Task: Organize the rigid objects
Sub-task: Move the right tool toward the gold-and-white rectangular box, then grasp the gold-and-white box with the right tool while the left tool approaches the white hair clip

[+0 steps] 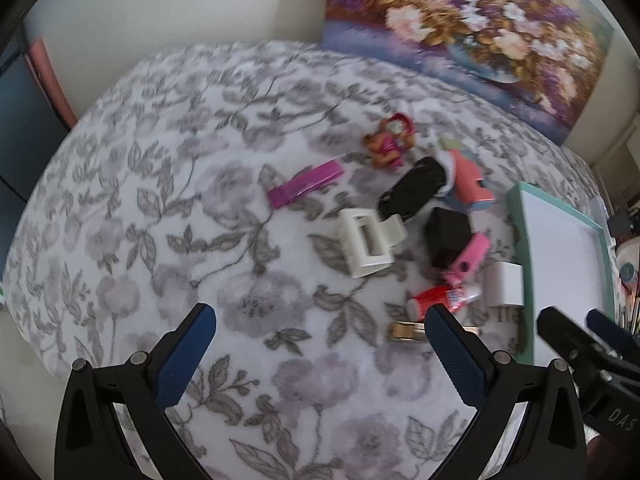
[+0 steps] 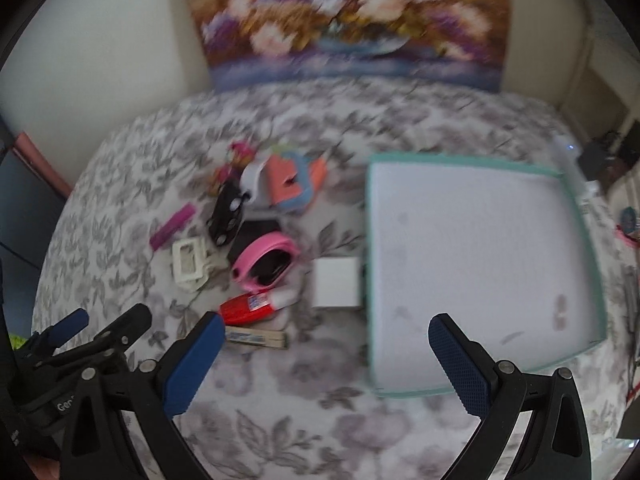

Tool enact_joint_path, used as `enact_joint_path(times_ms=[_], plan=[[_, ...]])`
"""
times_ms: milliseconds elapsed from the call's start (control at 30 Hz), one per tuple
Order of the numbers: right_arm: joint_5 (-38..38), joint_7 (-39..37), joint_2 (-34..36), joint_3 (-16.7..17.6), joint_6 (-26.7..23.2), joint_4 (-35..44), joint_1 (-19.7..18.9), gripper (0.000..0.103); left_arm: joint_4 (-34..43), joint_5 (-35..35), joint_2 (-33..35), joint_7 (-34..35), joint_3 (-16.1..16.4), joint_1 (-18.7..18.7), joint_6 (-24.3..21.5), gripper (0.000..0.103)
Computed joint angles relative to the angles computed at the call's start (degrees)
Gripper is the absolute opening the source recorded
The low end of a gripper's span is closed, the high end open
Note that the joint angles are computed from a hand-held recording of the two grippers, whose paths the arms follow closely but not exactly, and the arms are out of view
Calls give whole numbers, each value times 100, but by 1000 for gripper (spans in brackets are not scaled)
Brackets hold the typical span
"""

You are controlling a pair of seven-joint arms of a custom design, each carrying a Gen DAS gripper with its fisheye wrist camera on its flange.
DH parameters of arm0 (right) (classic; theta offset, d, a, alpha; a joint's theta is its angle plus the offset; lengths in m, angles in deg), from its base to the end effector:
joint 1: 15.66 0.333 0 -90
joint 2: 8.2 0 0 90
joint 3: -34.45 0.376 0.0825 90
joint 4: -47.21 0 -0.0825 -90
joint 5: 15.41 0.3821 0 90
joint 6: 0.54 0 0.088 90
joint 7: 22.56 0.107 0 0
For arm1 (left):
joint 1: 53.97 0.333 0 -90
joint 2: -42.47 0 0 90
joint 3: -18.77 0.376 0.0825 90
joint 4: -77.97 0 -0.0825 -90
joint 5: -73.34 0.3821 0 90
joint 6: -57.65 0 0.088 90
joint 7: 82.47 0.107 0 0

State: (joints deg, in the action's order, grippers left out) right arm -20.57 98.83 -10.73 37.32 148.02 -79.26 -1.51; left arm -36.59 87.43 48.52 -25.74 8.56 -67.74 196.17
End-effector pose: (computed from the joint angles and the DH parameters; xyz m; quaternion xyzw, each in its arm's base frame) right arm 0.5286 0.1640 0.5067 -0.6242 0.7510 -0.1057 0.1876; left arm 0.5584 -0.2430 0.5010 -0.6984 0.6933 -0.1255 0.1260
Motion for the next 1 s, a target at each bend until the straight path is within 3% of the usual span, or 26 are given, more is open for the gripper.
enact_joint_path(times_ms=[233,400,867,1000], plan=[[577,-368,629,146,-262,446,130,103,-285,-620,141,309,129,256,513,103],[437,-246,973,209,-479,715,219,103,-436,-841,169,398,220,392,757,103],[-119,447,1579,222,-711,1066,433,102,-504,-928,239,424,274,452,858,103],[-103,546,1614,238,-641,1035,417,96,-473,-912,251,394,270,435,794,103]])
